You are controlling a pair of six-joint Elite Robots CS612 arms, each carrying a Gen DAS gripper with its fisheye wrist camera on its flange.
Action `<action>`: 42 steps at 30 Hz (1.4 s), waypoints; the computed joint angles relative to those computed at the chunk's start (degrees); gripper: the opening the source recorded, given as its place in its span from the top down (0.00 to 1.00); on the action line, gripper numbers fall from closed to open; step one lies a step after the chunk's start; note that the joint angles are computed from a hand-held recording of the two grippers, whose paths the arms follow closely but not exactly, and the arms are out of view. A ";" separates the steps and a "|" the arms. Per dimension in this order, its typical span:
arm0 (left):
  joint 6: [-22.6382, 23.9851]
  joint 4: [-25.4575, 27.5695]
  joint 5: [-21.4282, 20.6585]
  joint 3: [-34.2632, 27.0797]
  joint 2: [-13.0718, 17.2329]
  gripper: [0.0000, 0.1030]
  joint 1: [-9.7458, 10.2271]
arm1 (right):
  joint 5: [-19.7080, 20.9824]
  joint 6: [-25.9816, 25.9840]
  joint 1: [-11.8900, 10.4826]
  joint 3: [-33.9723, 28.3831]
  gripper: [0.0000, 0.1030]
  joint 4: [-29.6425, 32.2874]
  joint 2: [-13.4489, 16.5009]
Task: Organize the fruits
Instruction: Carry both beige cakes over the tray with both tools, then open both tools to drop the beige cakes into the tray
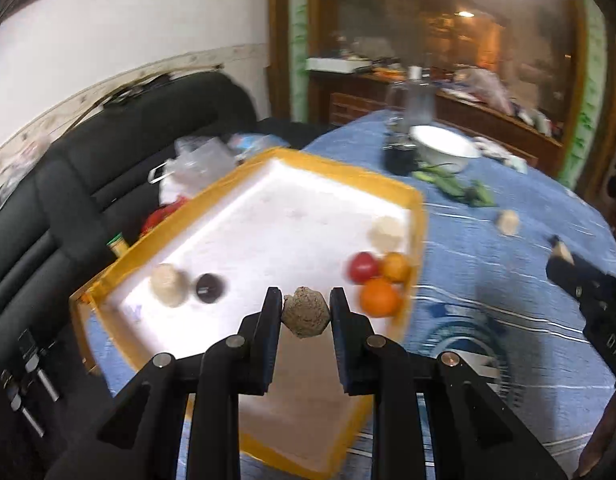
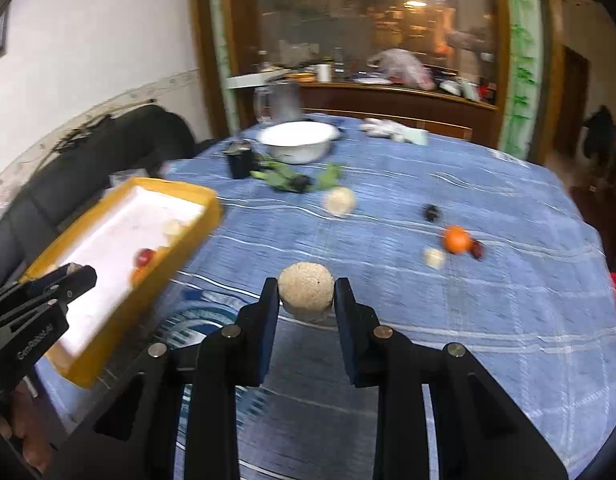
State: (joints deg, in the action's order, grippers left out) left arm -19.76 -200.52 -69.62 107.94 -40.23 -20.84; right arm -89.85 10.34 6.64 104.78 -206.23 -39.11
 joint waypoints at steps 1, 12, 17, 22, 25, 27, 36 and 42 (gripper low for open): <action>-0.61 0.99 -0.09 -0.34 0.10 0.77 0.39 | 0.53 -0.87 0.36 -0.84 0.71 0.35 0.17; -3.52 10.27 -1.55 -3.65 1.34 0.77 3.54 | 10.53 -8.86 4.16 -16.22 0.71 12.25 5.13; -5.00 13.10 -1.53 -4.46 1.68 0.77 4.37 | 12.30 -11.33 5.32 -24.20 0.71 20.01 8.63; -5.71 15.51 -1.59 -5.23 1.92 0.77 4.79 | 12.43 -13.00 6.10 -30.62 0.71 26.69 11.61; -6.27 16.92 -1.19 -5.54 1.95 0.76 4.82 | 12.60 -12.90 6.22 -33.11 0.71 29.59 12.91; -6.48 17.48 -1.58 -5.52 1.88 0.65 5.03 | 12.21 -13.03 6.45 -34.60 0.71 31.28 13.73; -11.11 9.77 4.03 -1.95 -0.13 0.24 3.05 | 12.25 -10.82 5.98 -33.07 0.52 29.42 12.79; -5.74 2.11 1.00 -0.94 -0.19 0.21 -0.29 | 10.74 -5.61 2.68 -21.41 0.36 14.57 7.08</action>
